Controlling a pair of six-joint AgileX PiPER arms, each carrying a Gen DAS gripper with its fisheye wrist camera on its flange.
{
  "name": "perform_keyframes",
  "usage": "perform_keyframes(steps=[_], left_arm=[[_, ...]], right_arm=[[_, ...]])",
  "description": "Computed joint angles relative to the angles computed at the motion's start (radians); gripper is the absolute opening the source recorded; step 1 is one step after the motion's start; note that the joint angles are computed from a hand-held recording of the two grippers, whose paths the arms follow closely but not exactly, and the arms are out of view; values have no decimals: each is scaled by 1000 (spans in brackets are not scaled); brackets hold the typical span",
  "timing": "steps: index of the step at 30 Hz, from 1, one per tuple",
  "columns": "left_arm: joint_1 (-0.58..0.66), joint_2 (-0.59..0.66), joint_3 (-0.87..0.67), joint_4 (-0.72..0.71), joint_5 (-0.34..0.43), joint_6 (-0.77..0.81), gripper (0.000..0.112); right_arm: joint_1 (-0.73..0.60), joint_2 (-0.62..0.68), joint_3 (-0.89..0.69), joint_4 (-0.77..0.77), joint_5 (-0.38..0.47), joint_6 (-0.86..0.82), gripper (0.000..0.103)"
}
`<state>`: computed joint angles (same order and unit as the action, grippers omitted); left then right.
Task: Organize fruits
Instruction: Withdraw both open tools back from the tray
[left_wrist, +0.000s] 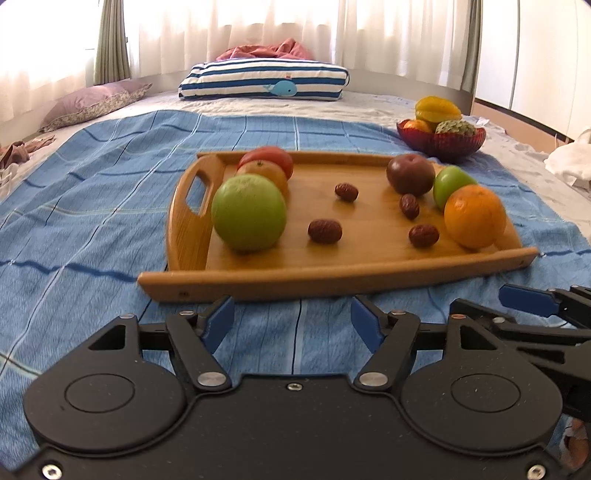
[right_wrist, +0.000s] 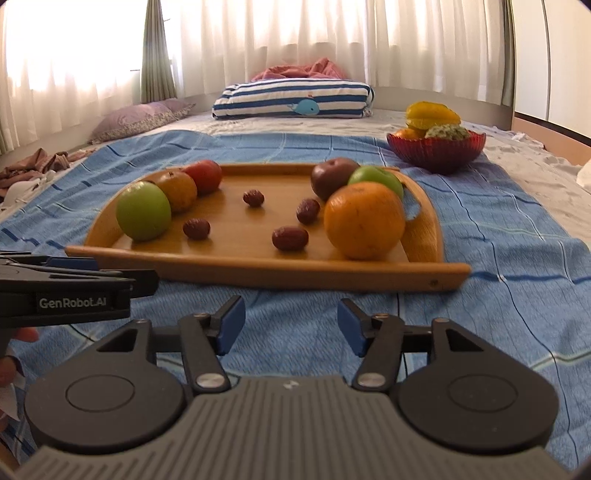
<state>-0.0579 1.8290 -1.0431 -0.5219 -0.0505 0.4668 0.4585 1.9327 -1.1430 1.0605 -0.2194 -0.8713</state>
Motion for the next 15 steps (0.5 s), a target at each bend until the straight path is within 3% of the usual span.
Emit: perform_keyframes(steps=[8,11,15], left_arm=[[-11,13,26,-293,-36,308,79],[-22,20,34,-336,-65,355,84],[-26,32,15,-558,-70,555,91]], right_arm=[[24,18,6,158,-58,-139,72],[42,24,2,198,-87,-193,77],[46,35,-13,250,-96,-233,81]])
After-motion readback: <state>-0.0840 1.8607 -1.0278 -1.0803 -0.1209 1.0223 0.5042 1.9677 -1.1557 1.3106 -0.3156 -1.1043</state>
